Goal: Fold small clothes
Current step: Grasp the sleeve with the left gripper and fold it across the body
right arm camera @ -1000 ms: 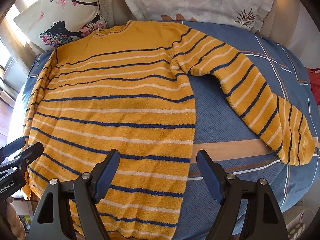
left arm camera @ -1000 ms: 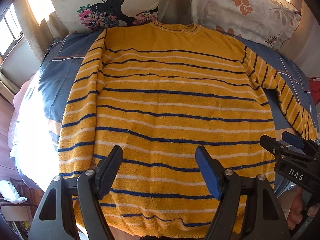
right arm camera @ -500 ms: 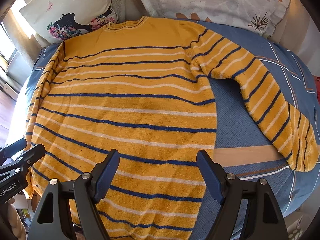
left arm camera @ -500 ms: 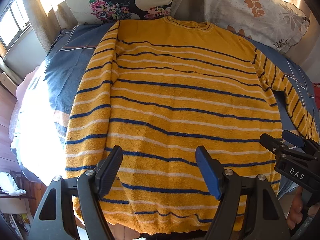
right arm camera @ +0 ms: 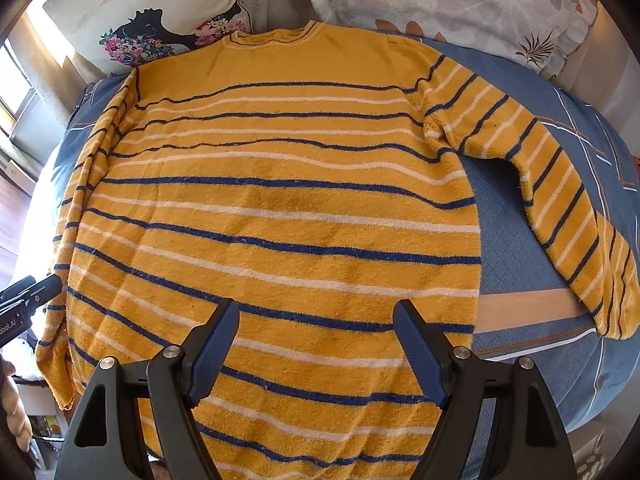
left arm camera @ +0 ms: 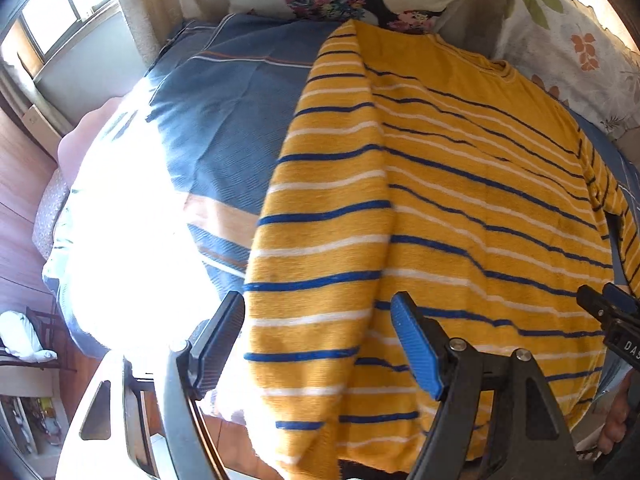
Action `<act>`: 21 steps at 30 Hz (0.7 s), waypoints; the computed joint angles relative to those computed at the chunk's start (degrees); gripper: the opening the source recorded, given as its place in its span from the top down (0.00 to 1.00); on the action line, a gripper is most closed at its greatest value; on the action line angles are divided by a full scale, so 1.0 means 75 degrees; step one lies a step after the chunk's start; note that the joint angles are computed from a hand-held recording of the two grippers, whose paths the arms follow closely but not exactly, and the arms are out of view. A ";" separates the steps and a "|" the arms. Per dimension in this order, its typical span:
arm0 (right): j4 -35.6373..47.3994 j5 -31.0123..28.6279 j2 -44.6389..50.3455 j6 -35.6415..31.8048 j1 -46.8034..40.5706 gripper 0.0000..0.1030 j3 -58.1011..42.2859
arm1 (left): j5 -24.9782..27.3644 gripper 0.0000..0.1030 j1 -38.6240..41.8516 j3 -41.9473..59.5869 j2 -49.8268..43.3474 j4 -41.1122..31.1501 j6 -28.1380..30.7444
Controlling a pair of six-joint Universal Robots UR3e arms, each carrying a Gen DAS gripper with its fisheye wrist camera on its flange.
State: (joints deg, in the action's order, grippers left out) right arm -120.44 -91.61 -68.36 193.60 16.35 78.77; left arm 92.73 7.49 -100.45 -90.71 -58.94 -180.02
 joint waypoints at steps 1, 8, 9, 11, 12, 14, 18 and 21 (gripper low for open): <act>0.0019 -0.0003 0.0051 0.0025 0.0034 0.19 -0.0054 | 0.0031 0.28 0.0083 -0.0096 -0.0009 0.0055 0.0137; 0.0257 -0.0161 0.0523 0.0232 0.0373 0.19 -0.0673 | 0.0345 0.73 -0.0072 -0.0053 -0.0483 0.0065 0.0426; 0.0311 -0.0210 0.0600 0.0269 0.0420 0.19 -0.0791 | 0.0461 0.86 -0.0067 -0.0048 -0.0465 0.0116 0.0434; 0.0358 -0.0303 0.0697 0.0340 0.0501 0.19 -0.0944 | 0.0573 0.88 0.0268 -0.0031 -0.0333 0.0111 0.0444; 0.0379 -0.0332 0.0747 0.0386 0.0530 0.19 -0.1022 | 0.0689 0.88 0.0547 -0.0092 -0.0233 0.0195 0.0439; 0.0442 -0.0362 0.0847 0.0495 0.0560 0.19 -0.1162 | 0.1143 0.88 0.1139 0.0013 -0.0319 0.0405 0.0342; 0.0612 -0.0334 0.1091 0.0730 0.0579 0.19 -0.1438 | 0.1120 0.83 0.2610 0.0768 -0.0824 0.0068 0.0158; 0.0686 -0.0384 0.1219 0.0892 0.0649 0.19 -0.1589 | 0.0309 0.80 0.3285 0.0960 -0.0705 -0.0024 0.0267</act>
State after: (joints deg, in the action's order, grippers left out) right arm -115.29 -94.49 -59.22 200.29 21.21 66.85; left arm 95.04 32.13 -93.25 -96.00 -59.12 -178.02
